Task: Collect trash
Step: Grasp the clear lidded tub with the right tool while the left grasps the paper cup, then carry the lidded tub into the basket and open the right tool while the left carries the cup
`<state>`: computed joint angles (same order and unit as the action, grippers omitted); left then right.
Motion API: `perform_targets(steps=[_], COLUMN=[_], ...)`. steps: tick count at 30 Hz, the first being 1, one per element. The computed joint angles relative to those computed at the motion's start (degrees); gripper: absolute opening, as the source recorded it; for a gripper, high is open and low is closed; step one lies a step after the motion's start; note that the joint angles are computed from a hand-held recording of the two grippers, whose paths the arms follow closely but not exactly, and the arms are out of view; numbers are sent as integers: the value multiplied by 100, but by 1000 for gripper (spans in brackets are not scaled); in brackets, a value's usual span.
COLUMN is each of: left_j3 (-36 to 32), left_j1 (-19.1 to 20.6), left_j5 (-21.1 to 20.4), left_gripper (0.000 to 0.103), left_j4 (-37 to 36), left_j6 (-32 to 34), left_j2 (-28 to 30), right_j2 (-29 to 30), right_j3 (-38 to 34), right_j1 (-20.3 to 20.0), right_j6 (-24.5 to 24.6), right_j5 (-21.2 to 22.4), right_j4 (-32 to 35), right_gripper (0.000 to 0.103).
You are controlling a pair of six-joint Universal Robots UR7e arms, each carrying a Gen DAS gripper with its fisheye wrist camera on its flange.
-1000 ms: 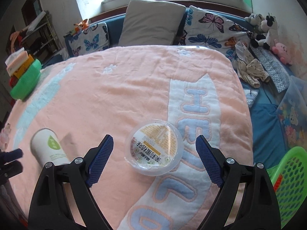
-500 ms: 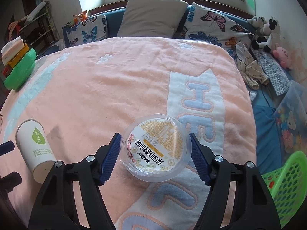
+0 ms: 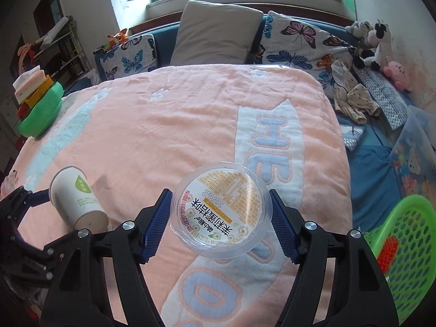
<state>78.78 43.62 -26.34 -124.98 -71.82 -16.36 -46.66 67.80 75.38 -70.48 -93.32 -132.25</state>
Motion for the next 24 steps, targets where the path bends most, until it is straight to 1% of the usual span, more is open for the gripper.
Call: perform_targets(steps=[3, 5, 6, 7, 12, 18, 24], left_j3=[-68, -62, -42, -24, -37, -47, -184], left_j1=[24, 22, 18, 12, -28, -172, -315], left_j5=[56, 84, 98, 95, 150, 211, 161], left_gripper=[93, 92, 89, 83, 82, 82, 82], left_j4=[139, 75, -20, -136, -250, -484, -1007], left_j6=[-31, -9, 35, 102, 157, 285, 761], left_j2=[35, 40, 42, 45, 80, 98, 201], right_j2=[-90, -168, -204, -237, -392, -601, -767], right_j3=[79, 134, 155, 176, 266, 382, 347], right_j1=[-40, -81, -101, -117, -208, -323, -470], right_j6=[-16, -14, -6, 2, 51, 101, 187], right_j5=[36, 78, 102, 118, 199, 294, 409], right_j4=[-13, -21, -21, -19, -30, -57, -58], right_gripper=[70, 70, 70, 70, 70, 70, 70])
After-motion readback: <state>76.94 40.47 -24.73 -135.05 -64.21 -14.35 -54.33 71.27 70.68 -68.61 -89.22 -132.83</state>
